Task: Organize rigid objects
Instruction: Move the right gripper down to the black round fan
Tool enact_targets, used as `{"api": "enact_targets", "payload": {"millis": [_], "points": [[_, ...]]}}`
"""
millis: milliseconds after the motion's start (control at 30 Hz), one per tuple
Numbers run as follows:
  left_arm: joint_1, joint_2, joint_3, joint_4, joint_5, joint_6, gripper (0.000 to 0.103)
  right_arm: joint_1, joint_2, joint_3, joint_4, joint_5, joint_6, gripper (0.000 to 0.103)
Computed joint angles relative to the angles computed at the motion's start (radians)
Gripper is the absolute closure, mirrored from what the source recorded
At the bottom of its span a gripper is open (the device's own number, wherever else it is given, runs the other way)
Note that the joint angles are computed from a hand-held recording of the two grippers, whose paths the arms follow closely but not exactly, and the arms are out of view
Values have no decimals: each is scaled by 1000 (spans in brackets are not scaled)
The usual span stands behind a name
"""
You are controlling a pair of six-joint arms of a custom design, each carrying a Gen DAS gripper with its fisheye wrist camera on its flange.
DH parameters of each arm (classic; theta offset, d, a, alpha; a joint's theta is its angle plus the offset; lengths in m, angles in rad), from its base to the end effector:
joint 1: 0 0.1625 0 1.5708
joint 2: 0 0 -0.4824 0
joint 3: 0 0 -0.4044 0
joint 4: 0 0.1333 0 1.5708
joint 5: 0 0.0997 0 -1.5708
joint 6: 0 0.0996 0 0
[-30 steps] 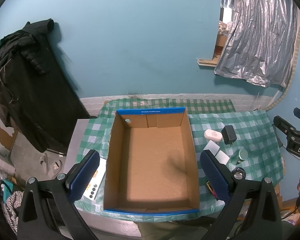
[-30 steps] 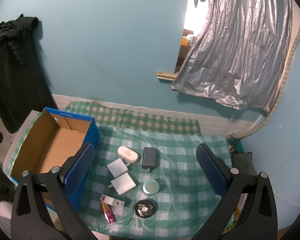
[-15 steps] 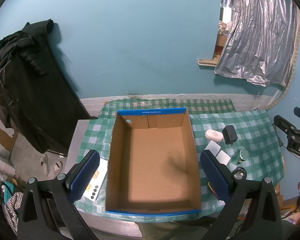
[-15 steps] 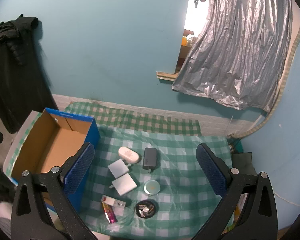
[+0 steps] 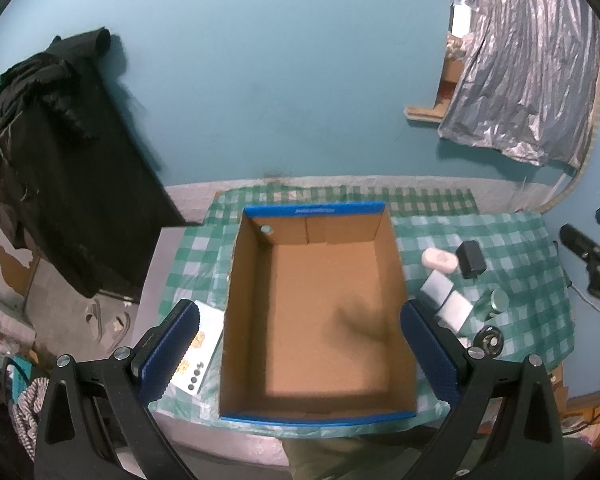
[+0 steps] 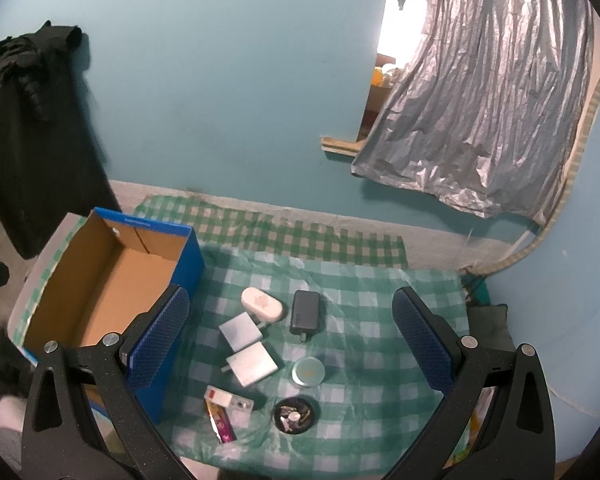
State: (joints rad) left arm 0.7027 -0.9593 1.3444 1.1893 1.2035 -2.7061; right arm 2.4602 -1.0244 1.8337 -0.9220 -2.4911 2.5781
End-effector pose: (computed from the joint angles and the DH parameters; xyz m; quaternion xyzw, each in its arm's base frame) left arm -0.3117 -0.4856 0.3130 0.5967 0.7814 -0.0375 0.1787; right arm 0.4076 -0.2610 0.1761 -0.3030 -0.6650 0.4237 0.5352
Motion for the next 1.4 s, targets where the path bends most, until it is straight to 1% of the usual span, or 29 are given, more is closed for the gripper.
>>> {"api": "enact_targets", "payload": {"millis": [133, 333, 467, 500, 633, 800, 833, 1000, 1033, 1067, 1100, 1167, 1200, 1233, 1267, 1400], "points": [[25, 31, -29, 29, -18, -9, 2, -7, -37, 46, -73, -3, -44, 1], [71, 97, -87, 80, -67, -29, 2, -37, -110, 158, -264, 15, -155, 2], [95, 128, -98, 82, -114, -13, 2, -53, -168, 255, -433, 22, -218, 1], [101, 139, -102, 84, -131, -8, 2, -61, -187, 292, -500, 26, -246, 2], [120, 171, -109, 95, -170, -1, 4, -87, -227, 384, -654, 43, -302, 2], [141, 206, -111, 125, -193, -12, 4, -130, -245, 494, -847, 84, -387, 2], [142, 210, -107, 129, -203, -18, 4, -135, -242, 511, -880, 87, -404, 2], [159, 233, -110, 146, -205, -25, 4, -163, -218, 591, -1073, 106, -510, 2], [162, 237, -111, 151, -206, -27, 4, -169, -214, 601, -1097, 105, -523, 2], [164, 243, -112, 160, -213, -32, 6, -174, -208, 614, -1134, 108, -544, 2], [165, 246, -113, 165, -216, -32, 11, -181, -201, 626, -1172, 113, -569, 2], [167, 251, -110, 169, -223, -29, 17, -191, -190, 639, -1216, 117, -601, 2], [170, 255, -109, 171, -229, -28, 17, -201, -181, 650, -1255, 123, -634, 2], [173, 257, -110, 174, -231, -27, 18, -205, -177, 656, -1269, 125, -643, 2], [176, 260, -112, 175, -231, -25, 21, -211, -172, 661, -1283, 126, -654, 2], [187, 277, -109, 204, -257, -45, 45, -242, -145, 690, -1373, 135, -704, 2]]}}
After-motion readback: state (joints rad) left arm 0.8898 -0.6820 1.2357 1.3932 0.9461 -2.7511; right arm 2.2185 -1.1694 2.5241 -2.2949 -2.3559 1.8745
